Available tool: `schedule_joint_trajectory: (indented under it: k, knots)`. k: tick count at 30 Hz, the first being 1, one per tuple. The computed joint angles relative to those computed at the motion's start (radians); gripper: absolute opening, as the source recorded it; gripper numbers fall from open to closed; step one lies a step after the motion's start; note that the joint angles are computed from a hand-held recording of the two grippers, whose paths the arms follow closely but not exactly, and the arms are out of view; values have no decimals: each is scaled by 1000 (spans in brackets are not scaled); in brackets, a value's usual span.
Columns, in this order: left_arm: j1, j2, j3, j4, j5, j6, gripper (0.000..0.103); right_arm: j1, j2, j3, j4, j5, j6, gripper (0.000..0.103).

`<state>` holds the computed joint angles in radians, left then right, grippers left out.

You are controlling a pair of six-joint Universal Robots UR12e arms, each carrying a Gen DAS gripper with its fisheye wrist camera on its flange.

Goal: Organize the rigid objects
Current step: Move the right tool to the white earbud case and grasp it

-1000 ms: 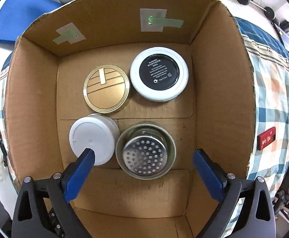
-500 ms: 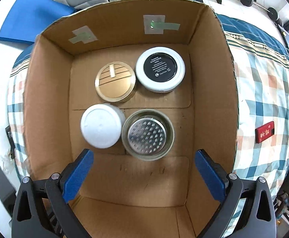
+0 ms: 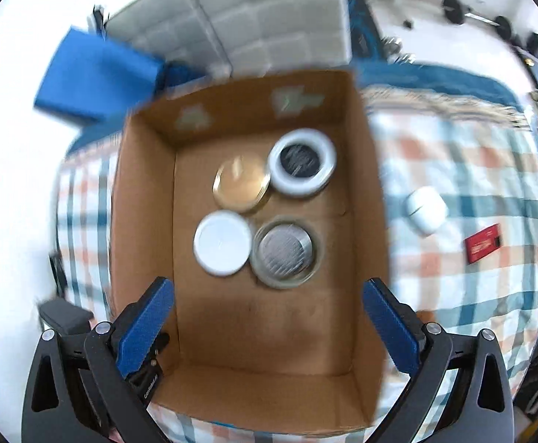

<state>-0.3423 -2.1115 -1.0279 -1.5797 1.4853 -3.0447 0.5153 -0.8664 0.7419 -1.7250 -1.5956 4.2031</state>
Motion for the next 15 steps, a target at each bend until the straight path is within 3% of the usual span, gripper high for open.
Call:
schedule_joint_trajectory:
  k: [3, 8, 11, 15]
  knots:
    - [2, 2, -3, 5, 1, -5, 5, -7, -69, 89, -43, -77, 69, 103]
    - [4, -1, 2, 4, 6, -18, 6, -43, -147, 214, -4, -121, 138, 103]
    - [3, -5, 9, 2, 13, -16, 5, -69, -167, 279, 24, -97, 160, 103]
    - [-2, -8, 17, 10, 25, -5, 5, -98, -175, 363, -10, -23, 168, 103]
